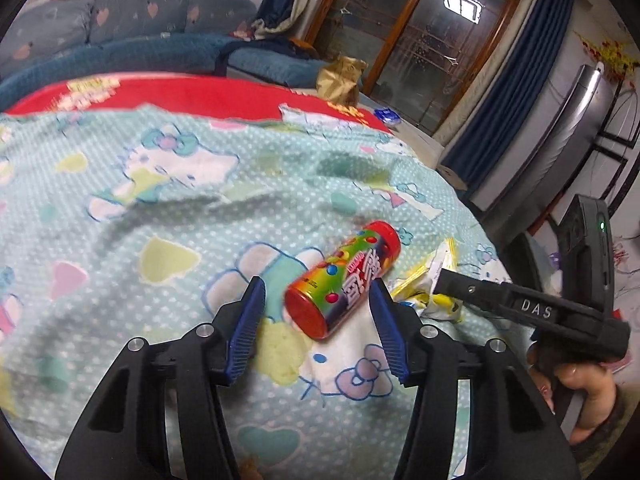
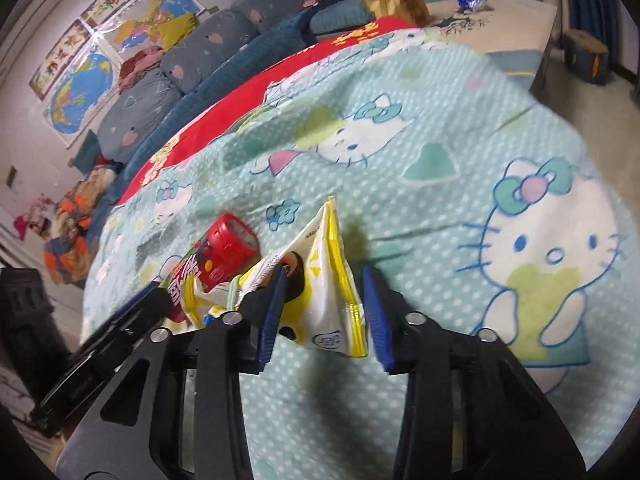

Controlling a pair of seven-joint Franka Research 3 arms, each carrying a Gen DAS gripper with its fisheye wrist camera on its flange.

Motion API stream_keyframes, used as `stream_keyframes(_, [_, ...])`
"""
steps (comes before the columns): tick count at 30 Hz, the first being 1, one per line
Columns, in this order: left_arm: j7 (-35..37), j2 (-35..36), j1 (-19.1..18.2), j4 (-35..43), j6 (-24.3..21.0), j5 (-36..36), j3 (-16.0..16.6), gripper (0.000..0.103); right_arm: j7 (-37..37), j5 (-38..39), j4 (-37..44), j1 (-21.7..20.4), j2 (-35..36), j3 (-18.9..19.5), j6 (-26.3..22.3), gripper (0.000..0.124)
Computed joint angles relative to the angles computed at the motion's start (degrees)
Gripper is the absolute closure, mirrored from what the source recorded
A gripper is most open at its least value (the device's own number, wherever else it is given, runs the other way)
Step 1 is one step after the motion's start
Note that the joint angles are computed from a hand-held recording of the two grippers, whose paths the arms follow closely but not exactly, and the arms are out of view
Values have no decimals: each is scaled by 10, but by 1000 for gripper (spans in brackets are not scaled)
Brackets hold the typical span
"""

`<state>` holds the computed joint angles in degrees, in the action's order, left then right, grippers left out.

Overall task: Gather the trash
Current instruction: 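Grasp the red candy tube with the left tool while the right tool grasps the yellow chip bag, then carry the red tube and yellow chip bag over the yellow bin with both tools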

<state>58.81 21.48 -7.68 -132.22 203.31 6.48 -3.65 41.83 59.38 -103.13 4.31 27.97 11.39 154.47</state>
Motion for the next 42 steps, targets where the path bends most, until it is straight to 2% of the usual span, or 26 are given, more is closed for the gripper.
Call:
stream_keyframes(1, [-35,10,41,8,0,47,-31,52,-14,10,-6,-5,-4,5,0,101])
stream_keyframes(2, [-45,15,63,13,-3,62,-49,52,-29,21,-14,-9,-9,9,4,111])
stream_keyframes(3, [-64,22,80,19,-5,82,-62,52,-57,43,-29,-16,-21,16,10,116])
stream_keyframes(5, [-92,31,100,25,1,108,-75,52,-80,67,-44,-21,-36,13,1,117])
stream_keyframes(6, [-99,33,97,27,3,112,-72,52,-99,85,-60,-23,-51,12,4,117])
stream_keyframes(8, [-104,35,86,30,7,113,-62,53,-139,119,-83,-22,-72,6,10,118])
stream_keyframes(9, [-102,34,74,30,7,107,-53,60,-163,140,-99,-22,-87,2,16,118])
stream_keyframes(11, [-88,27,40,24,12,79,-29,64,-194,168,-119,-16,-105,-10,25,118])
stream_keyframes(15, [-75,21,17,17,18,59,-20,68,-259,228,-160,-6,-145,-37,46,119])
stream_keyframes(19, [0,0,-70,-2,26,-25,25,70,-316,282,-190,3,-175,-60,55,119])
stream_keyframes(24, [65,-19,-114,-16,36,-89,23,71,-365,329,-219,7,-207,-88,53,119])
stream_keyframes(32, [119,-46,-136,-39,54,-140,-5,72,-393,358,-255,2,-251,-117,35,119])
stream_keyframes(42, [183,-63,-171,-33,50,-186,-25,73,-417,377,-284,-9,-287,-137,24,119])
